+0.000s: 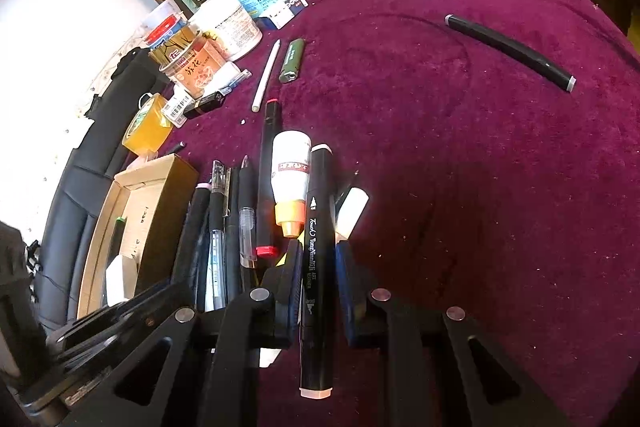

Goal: Organize rigid objects
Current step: 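Grasp a black marker from the pile with the right tool while the left grasps another, then carry both black markers over the cardboard tray and lower them in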

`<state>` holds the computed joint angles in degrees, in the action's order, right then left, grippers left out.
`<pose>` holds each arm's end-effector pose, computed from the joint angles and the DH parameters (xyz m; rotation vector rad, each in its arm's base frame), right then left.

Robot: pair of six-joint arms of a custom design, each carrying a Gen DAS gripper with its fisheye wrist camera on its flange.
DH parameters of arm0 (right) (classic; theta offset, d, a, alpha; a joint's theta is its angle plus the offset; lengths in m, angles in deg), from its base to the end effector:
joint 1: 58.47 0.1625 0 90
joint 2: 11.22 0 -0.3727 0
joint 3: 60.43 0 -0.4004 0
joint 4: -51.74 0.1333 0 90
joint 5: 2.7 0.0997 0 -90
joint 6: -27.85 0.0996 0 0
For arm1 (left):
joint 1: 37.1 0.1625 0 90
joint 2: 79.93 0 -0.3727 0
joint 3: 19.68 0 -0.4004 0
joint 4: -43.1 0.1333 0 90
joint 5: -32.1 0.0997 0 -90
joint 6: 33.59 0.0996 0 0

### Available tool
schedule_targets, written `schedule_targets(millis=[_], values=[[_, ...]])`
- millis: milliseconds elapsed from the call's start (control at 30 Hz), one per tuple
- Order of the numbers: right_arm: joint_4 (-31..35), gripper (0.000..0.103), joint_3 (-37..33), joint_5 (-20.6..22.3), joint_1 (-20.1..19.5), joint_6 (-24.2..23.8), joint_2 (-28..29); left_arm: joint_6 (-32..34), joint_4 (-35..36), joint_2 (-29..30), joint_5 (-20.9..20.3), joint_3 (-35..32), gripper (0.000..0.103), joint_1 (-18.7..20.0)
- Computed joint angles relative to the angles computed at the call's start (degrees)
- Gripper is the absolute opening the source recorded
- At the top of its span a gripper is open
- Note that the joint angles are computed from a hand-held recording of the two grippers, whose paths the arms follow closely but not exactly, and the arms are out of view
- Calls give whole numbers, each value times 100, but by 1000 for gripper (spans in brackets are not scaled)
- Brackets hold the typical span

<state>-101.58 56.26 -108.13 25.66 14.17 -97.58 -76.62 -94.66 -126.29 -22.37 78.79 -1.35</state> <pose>0.0546 -0.5134 0.3060 0.0756 -2.6940 0.7239 -0.3723 -0.5036 0.0278 0.2879 2.6044 -0.5643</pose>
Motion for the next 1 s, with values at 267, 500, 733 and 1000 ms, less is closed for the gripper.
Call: schedule_targets(millis=[267, 500, 733, 1000], values=[[-110, 17, 39, -70, 50, -120, 42, -267, -13, -375, -66, 447, 16, -248], [-421, 17, 198, -14, 104, -360, -2, -514, -115, -934, 87, 961, 16, -485], [-121, 17, 533, 59, 350, -225, -401, -844, -75, -1785, 361, 1574, 16, -673], [200, 17, 883, 297, 840, -69, -711, -1217, 53, -2551, 624, 2108, 16, -704]])
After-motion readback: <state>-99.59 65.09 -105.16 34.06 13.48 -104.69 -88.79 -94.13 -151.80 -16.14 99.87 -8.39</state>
